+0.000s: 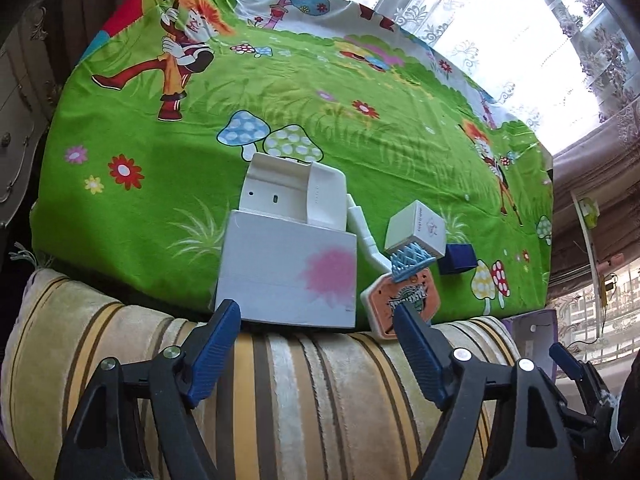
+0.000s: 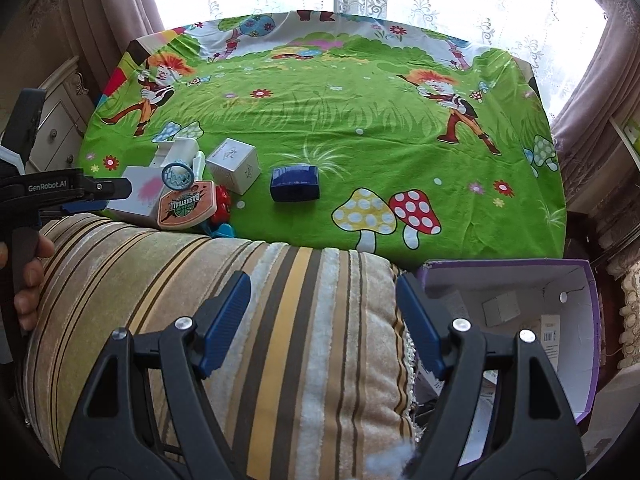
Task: Organize rigid objects
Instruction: 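Move both open tools back to the remaining items on the bed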
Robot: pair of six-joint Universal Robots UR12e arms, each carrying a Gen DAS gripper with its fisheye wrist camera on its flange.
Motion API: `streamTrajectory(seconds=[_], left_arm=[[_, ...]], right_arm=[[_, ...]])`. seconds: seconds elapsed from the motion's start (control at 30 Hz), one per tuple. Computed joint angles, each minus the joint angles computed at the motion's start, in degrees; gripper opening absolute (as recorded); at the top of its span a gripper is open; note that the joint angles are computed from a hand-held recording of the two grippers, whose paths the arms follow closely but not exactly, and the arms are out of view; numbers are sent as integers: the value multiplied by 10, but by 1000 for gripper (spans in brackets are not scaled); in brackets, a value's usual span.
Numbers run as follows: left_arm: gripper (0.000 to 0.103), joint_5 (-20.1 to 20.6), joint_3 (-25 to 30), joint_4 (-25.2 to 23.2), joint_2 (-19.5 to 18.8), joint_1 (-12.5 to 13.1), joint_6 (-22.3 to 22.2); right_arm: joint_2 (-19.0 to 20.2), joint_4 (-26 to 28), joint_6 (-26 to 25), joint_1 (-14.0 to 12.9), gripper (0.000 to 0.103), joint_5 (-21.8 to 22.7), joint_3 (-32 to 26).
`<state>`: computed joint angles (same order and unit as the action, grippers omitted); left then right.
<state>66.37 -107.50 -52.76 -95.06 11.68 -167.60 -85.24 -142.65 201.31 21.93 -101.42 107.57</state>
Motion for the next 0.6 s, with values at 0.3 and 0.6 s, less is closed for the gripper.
streamTrajectory(seconds=[0.3, 0.6], left_arm=[[89, 79, 21, 7, -24, -28, 28], [95, 105, 25, 0, -34, -35, 35]], right_arm=[[33, 11, -38, 6, 78, 21, -37], [57, 19, -64, 13, 78, 32, -65]])
